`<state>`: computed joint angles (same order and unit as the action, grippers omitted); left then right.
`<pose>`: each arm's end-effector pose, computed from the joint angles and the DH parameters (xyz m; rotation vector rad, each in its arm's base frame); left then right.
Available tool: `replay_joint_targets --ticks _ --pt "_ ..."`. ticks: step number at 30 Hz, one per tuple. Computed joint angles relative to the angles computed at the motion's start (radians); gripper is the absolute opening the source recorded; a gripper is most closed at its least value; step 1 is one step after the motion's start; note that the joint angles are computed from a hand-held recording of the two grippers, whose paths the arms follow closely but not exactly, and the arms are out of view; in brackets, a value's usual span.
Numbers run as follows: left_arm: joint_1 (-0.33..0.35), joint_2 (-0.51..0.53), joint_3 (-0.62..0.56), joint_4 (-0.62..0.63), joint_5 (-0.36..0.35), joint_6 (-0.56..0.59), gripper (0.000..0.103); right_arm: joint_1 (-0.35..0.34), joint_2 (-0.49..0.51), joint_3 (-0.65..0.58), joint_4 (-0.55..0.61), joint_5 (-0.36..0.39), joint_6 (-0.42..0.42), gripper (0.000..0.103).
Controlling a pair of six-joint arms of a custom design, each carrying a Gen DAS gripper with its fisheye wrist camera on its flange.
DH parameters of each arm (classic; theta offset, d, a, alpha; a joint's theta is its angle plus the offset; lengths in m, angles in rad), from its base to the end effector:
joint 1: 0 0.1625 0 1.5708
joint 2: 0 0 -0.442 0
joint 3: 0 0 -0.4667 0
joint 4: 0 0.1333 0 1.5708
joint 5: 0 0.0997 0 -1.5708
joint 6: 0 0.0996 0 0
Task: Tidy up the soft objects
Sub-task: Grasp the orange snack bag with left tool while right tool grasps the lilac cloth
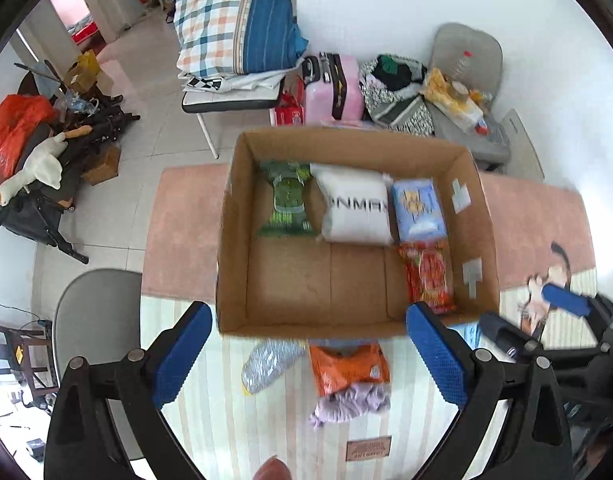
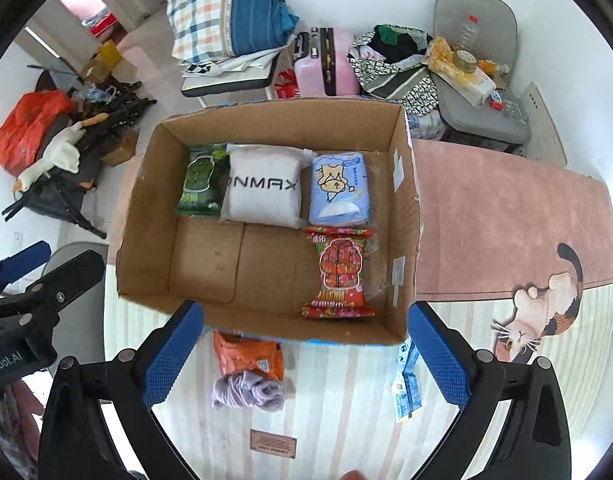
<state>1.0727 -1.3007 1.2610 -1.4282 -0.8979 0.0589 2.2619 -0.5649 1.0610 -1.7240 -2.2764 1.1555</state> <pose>-0.1511 -0.6867 0.5193 0.7197 2.3557 -0.0639 0.5961 -0.6128 0.0720 -0.4059 -2.3854 0.4570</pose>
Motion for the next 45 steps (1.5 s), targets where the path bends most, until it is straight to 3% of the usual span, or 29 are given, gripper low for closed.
replay_joint_targets --ticks 4,11,18,21,22,24,26,27,29,32,33,36,41,45 --pt "-0.012 -0.101 0.19 -0.038 0.076 0.093 0.1 0.008 -0.066 0.119 -0.016 0.028 0.037 0.103" --pt "0.037 -0.134 0.4 0.025 0.185 0.149 0.1 -0.029 -0.222 0.435 -0.052 0.162 0.178 0.103" --pt "0.03 -0.144 0.561 -0.162 0.318 0.416 0.1 -0.081 -0.274 0.608 -0.177 0.224 0.197 0.103" --pt "0.03 -0.133 0.579 -0.167 0.318 0.455 0.097 -0.086 -0.266 0.634 -0.235 0.245 0.181 0.103" --pt "0.033 -0.124 0.565 -0.122 0.301 0.419 0.08 -0.084 -0.262 0.636 -0.248 0.249 0.173 0.103" --pt "0.053 -0.08 0.494 0.056 0.236 0.25 0.058 -0.078 -0.249 0.631 -0.262 0.256 0.157 0.103" --pt "0.08 -0.042 0.424 0.179 0.152 0.098 0.046 -0.072 -0.237 0.621 -0.265 0.261 0.147 0.103" --pt "0.106 -0.019 0.375 0.249 0.072 0.014 0.039 -0.068 -0.233 0.619 -0.268 0.265 0.143 0.103" --pt "0.134 -0.012 0.34 0.293 0.002 -0.088 0.038 -0.06 -0.226 0.615 -0.276 0.272 0.141 0.103" --pt "0.154 -0.047 0.347 0.291 -0.027 -0.188 0.038 -0.051 -0.218 0.61 -0.284 0.283 0.146 0.103" --pt "0.171 -0.049 0.331 0.309 -0.07 -0.227 0.037 -0.046 -0.211 0.604 -0.292 0.291 0.15 0.103" --pt "0.21 -0.06 0.306 0.356 -0.127 -0.287 0.039 -0.03 -0.183 0.585 -0.346 0.311 0.106 0.103" --pt "0.218 -0.129 0.308 0.339 -0.044 -0.24 0.042 -0.005 -0.096 0.481 -0.368 0.325 -0.104 0.103" --pt "0.243 -0.189 0.315 0.319 0.069 -0.234 0.042 0.017 0.048 0.279 -0.222 0.305 -0.303 0.103"
